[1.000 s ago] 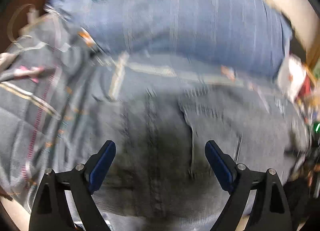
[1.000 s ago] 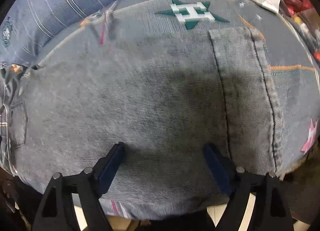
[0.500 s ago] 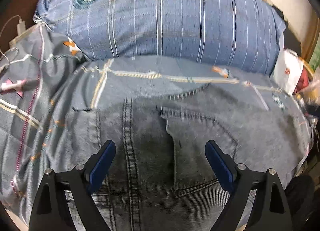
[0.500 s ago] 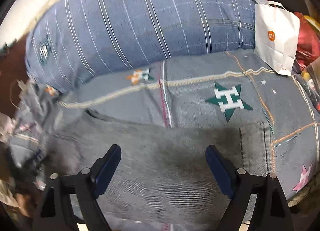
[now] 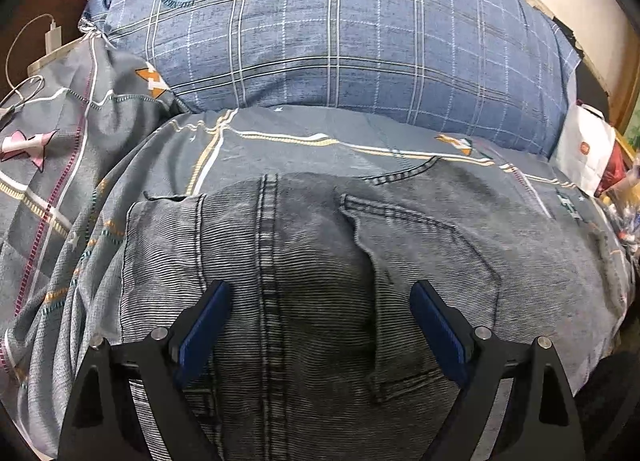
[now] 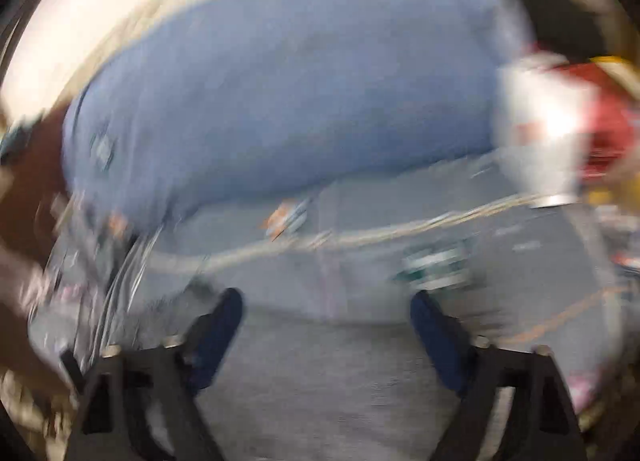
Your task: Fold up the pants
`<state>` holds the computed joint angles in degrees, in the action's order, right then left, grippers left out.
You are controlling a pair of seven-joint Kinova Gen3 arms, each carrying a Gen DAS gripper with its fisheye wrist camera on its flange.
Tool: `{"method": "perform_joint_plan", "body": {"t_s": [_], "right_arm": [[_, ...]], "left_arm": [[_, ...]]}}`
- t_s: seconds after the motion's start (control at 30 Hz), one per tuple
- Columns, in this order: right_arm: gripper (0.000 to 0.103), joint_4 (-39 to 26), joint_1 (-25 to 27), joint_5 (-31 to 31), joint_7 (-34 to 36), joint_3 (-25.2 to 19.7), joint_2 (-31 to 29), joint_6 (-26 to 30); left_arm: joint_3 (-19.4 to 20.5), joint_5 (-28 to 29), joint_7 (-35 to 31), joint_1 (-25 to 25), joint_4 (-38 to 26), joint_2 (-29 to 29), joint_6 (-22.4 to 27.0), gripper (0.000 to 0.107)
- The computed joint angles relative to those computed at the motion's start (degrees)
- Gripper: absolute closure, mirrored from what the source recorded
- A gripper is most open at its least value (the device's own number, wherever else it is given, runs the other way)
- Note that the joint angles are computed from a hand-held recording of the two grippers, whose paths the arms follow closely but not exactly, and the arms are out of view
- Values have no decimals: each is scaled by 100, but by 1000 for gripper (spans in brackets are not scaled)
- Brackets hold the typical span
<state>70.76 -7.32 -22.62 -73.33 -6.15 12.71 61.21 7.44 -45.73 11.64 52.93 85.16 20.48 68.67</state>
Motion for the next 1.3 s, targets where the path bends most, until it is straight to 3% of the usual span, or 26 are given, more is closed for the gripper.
{"method": "perform_joint_plan", "body": {"t_s": [0.07,0.2,0.37,0.43,0.47,0.5,0.53,0.63,0.87,0.97,1.03,1.13,1.23,1.27,1.3], "right_arm": [[41,-482,-525,302,-240,-103,531,332],[44,-1544,-1545,320,-132,49,1566,877],[44,-2871,-2744,3,134,1210,2641,1540],[44,-3402,-2965,-184,13,1618,3021,1865],[54,-3667,-3024,-155,-24,1674,3199,2067],[89,-3924,-3063,-33,-7,1666,3327,2300],[98,-4160,-3101,182,74,1577,3427,2521],[99,-4366,-3173,874,281,1215,3414,2674],[99,-3171,-3049,2463,-182,-70,3000,1398],[95,-2443,-2617,2899,-666,-846,2696,703],[94,-1912,-2196,3028,-965,-1312,2321,270],[90,-1116,-1483,2629,-1061,-1770,1645,-133],[81,-320,-839,2191,-1069,-2169,1131,-341],[72,-60,-665,2067,-1093,-2232,1047,-401],[54,124,-598,2026,-1162,-2240,1035,-542]], "left_arm": [[-3,36,-10,-30,2,19,-15,16],[-13,105,-302,-48,-167,167,160,16],[-69,130,-337,-34,-137,155,92,15],[-72,135,-338,-41,-97,127,41,15],[-71,139,-338,-49,-79,114,15,15],[-70,144,-337,-61,-53,95,-20,15],[-68,152,-343,-76,-38,83,-44,15],[-66,172,-351,-100,-48,87,-52,15],[-79,181,-463,-77,-168,194,88,15],[-95,194,-549,-39,-252,258,196,14],[-112,198,-546,-16,-260,261,215,14],[-123,219,-549,-9,-276,261,231,14],[-128,227,-567,3,-300,273,264,14],[-130,227,-560,9,-296,272,267,14],[-133,227,-556,12,-301,277,275,14]]}}
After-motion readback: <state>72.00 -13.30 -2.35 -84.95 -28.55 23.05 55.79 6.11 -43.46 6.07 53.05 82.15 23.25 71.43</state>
